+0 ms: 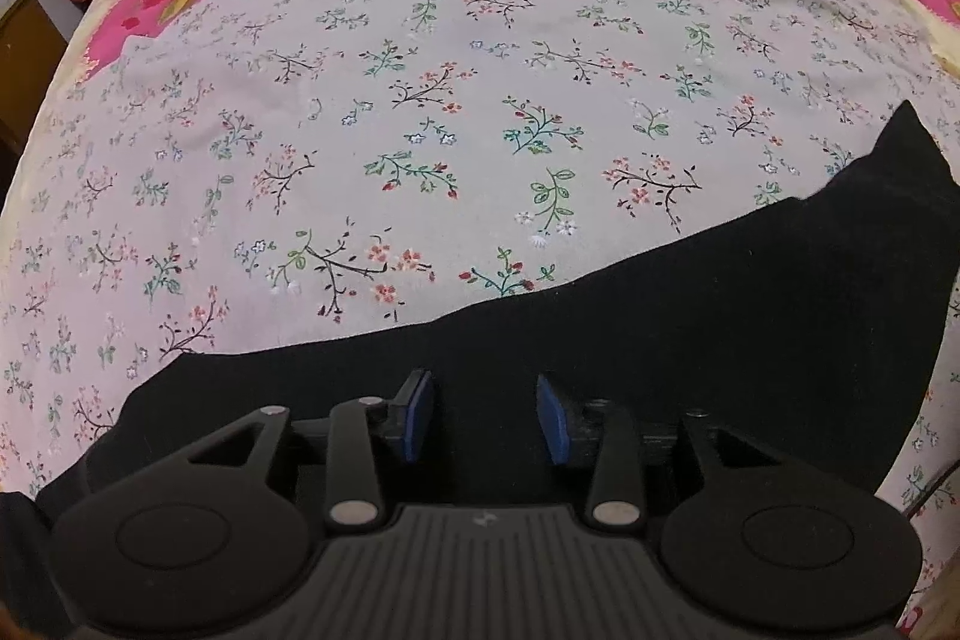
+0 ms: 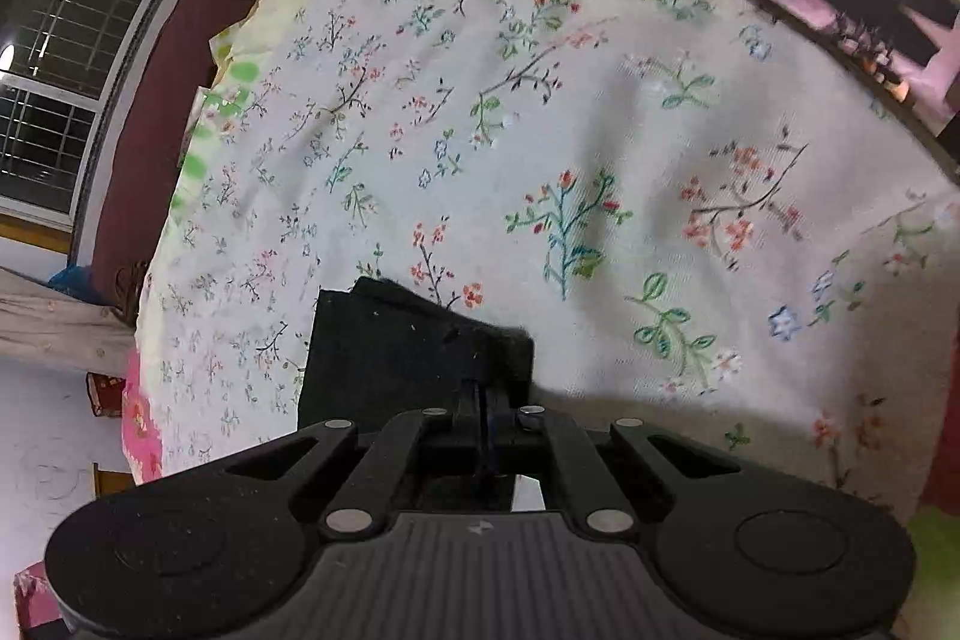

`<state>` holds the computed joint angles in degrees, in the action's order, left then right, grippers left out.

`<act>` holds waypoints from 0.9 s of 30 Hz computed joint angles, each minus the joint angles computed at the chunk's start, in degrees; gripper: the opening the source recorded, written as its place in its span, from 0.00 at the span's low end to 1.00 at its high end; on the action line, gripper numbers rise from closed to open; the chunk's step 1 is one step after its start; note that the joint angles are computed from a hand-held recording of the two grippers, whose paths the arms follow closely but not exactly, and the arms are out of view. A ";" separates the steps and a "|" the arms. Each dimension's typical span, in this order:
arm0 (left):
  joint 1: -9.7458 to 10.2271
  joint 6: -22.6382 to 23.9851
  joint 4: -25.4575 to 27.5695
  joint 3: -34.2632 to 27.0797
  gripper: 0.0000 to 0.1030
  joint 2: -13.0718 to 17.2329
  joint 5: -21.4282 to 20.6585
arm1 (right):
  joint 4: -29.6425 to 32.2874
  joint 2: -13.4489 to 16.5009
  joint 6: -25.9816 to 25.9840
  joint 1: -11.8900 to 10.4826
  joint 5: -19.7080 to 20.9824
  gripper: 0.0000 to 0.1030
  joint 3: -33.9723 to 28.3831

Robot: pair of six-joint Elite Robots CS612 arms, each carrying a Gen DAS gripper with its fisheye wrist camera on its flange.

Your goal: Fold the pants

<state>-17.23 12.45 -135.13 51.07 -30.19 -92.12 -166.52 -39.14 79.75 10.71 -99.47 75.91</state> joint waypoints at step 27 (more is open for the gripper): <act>0.34 -0.75 -2.74 4.15 0.48 -1.98 -0.70 | -8.94 5.70 -0.44 0.93 4.44 0.50 -6.01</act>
